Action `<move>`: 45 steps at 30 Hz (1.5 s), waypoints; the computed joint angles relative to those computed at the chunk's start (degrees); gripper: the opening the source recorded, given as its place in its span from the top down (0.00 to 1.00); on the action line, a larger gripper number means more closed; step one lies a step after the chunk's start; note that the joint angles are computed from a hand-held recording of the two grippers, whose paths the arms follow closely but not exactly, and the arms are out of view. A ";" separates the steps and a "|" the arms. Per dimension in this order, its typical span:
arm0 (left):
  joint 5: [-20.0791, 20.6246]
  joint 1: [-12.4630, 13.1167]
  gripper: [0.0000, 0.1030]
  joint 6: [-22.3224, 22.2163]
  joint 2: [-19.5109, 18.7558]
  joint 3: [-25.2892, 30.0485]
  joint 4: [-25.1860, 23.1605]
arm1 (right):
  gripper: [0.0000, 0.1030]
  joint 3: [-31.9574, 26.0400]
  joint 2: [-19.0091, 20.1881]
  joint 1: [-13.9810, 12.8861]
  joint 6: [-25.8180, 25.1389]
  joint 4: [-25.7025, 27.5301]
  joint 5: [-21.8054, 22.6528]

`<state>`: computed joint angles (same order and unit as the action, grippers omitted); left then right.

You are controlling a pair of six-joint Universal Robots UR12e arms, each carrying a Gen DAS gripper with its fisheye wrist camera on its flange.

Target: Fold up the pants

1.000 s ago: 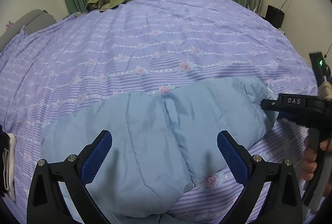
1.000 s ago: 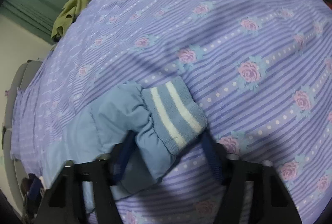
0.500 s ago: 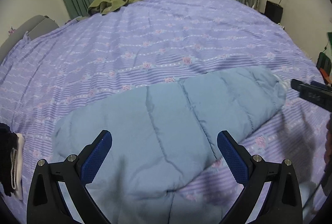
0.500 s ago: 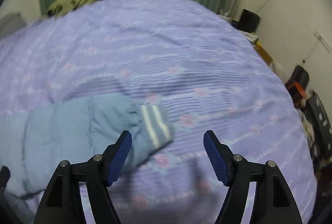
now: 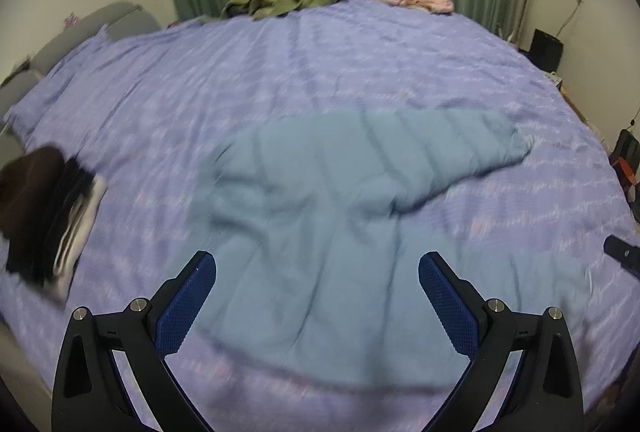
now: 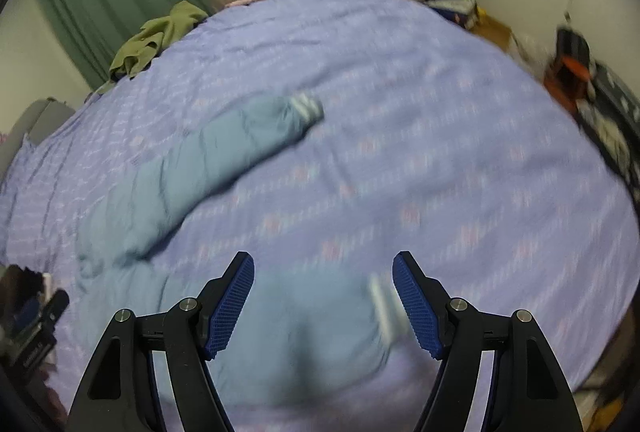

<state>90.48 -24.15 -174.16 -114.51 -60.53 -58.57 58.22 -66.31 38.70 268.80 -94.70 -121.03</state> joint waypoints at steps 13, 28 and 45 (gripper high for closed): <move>-3.08 4.67 0.00 -6.54 3.06 -7.31 -5.09 | 0.30 4.36 2.25 2.04 12.23 -9.83 9.37; -12.64 5.77 0.00 -7.36 -0.81 -4.45 -12.19 | 0.81 5.74 2.13 1.00 15.10 -9.93 9.85; -24.11 8.62 0.87 -11.62 -0.08 -1.80 -10.42 | 0.86 -14.84 8.82 3.13 7.98 14.42 0.02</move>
<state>66.37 -15.53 -185.78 -114.59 -62.33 -68.98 43.38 -57.49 41.84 276.78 -80.28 -121.01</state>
